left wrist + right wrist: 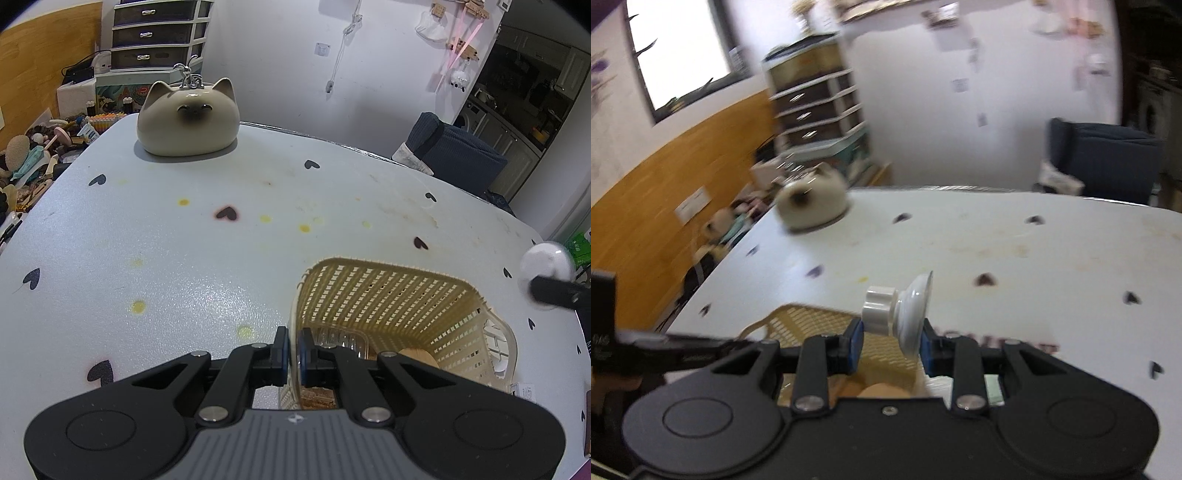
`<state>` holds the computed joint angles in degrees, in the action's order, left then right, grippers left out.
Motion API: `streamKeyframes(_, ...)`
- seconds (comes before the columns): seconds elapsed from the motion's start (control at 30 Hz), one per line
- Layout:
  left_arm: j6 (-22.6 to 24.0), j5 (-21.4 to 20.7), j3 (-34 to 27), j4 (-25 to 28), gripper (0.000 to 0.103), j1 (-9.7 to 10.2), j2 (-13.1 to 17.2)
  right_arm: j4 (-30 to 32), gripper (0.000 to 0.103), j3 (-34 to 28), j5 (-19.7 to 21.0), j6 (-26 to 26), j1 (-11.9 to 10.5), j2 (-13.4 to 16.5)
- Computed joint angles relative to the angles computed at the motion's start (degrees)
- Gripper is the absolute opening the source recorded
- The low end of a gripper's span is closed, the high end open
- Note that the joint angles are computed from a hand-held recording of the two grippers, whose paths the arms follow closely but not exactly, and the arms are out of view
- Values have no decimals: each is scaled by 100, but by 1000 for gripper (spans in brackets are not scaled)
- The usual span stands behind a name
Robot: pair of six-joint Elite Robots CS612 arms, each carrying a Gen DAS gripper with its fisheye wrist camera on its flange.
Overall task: Organize rigid objects
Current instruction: 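Carry the suction-cup hook into the basket and open the right tool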
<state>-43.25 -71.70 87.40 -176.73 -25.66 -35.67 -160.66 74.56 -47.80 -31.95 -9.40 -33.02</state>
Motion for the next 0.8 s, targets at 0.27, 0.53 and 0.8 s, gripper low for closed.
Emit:
streamKeyframes(0.27, 3, 1, 4, -6, 6, 0, 0, 1664, 32, -373, -259, -826, 240, 83)
streamKeyframes(0.53, -32, -26, 23, -8, 6, 2, -8, 2810, 32, -1036, -742, -388, 439, 393)
streamKeyframes(0.8, -39, -37, 17, 2, 6, 8, -4, 3304, 32, -1392, -888, 116, 523, 592)
